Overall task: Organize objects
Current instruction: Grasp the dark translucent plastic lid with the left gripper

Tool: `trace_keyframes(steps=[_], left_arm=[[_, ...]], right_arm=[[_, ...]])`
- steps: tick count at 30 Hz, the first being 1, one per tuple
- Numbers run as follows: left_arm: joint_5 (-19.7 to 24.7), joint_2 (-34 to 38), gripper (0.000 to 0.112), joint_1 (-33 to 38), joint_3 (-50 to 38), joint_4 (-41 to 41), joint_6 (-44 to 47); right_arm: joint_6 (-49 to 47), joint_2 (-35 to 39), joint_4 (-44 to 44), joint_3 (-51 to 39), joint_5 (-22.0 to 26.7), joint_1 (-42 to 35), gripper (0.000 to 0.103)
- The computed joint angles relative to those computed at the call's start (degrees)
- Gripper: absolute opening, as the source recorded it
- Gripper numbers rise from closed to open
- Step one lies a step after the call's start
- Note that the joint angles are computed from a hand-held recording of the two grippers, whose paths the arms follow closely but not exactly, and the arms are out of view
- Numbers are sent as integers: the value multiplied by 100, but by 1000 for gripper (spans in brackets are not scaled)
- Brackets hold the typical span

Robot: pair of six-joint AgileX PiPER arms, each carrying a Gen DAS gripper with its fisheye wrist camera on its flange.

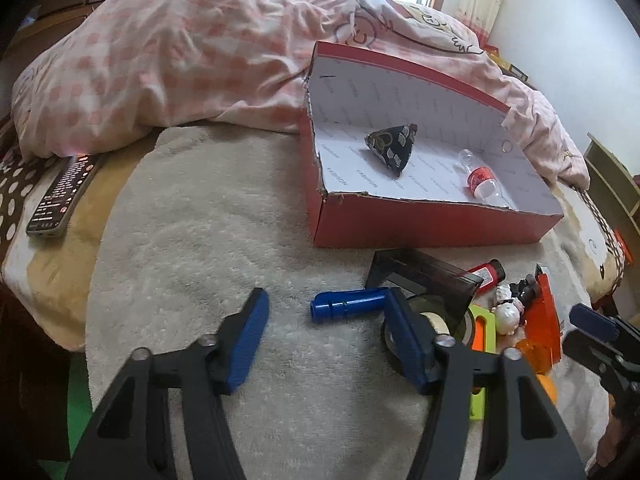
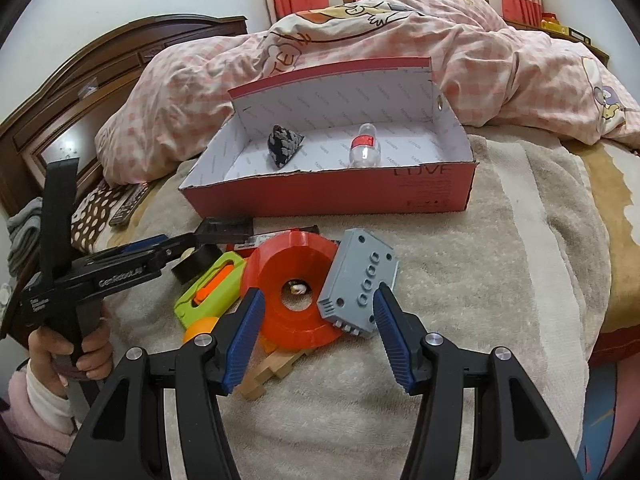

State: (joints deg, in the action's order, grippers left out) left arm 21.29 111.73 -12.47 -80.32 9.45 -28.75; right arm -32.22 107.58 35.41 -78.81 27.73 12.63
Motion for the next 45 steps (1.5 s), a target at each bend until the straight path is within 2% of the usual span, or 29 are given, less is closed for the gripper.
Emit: trace_keyframes(steps=[1,4,9,13,17,20,27,31,33,35,36,37,38,39,45], left_arm=[[-23,-11,47,13,22,-70,62],[-92,-38,43,47,81,-372,355],[-171,-165,42,-6,239,-299,264],[-242,-243,42,-25,356,-313,271],[-258,-235,42,-6,351,-504,464],[-220,-180,43,-5,282,-586,567],[7,68,54,-59,-110,-540,533],[24,193,55,33,-274,-1074,936],[25,191,55,27,-274,-1068,923],[-28,141,41,23,-199,-1251,1173],[-52,91,41,19,-135,-1350,1297],[-96,38,20,1,-62,-1222,1192],[-122,-20,19,0,9,-1242,1241],[-145,-104,11,14,109,-1307,1294],[-213,-476,8,105,578,-1083,968]], right_arm=[[-131,-59,74,44,28,10,58],[-595,-306,237,278,40,138,58],[-1213,-318,598,322,444,355,57],[-831,-117,135,201,363,577,56],[-346,109,-314,65,205,697,41],[-504,146,-96,61,197,648,41],[-651,126,85,108,186,616,41],[-710,131,143,100,216,593,41],[-729,139,175,102,208,601,41],[-789,131,252,118,229,585,41],[-788,126,250,123,223,588,41],[-833,128,298,121,242,573,41],[-856,98,320,153,237,569,41],[-862,81,326,169,228,566,41],[-972,12,489,236,207,516,41]])
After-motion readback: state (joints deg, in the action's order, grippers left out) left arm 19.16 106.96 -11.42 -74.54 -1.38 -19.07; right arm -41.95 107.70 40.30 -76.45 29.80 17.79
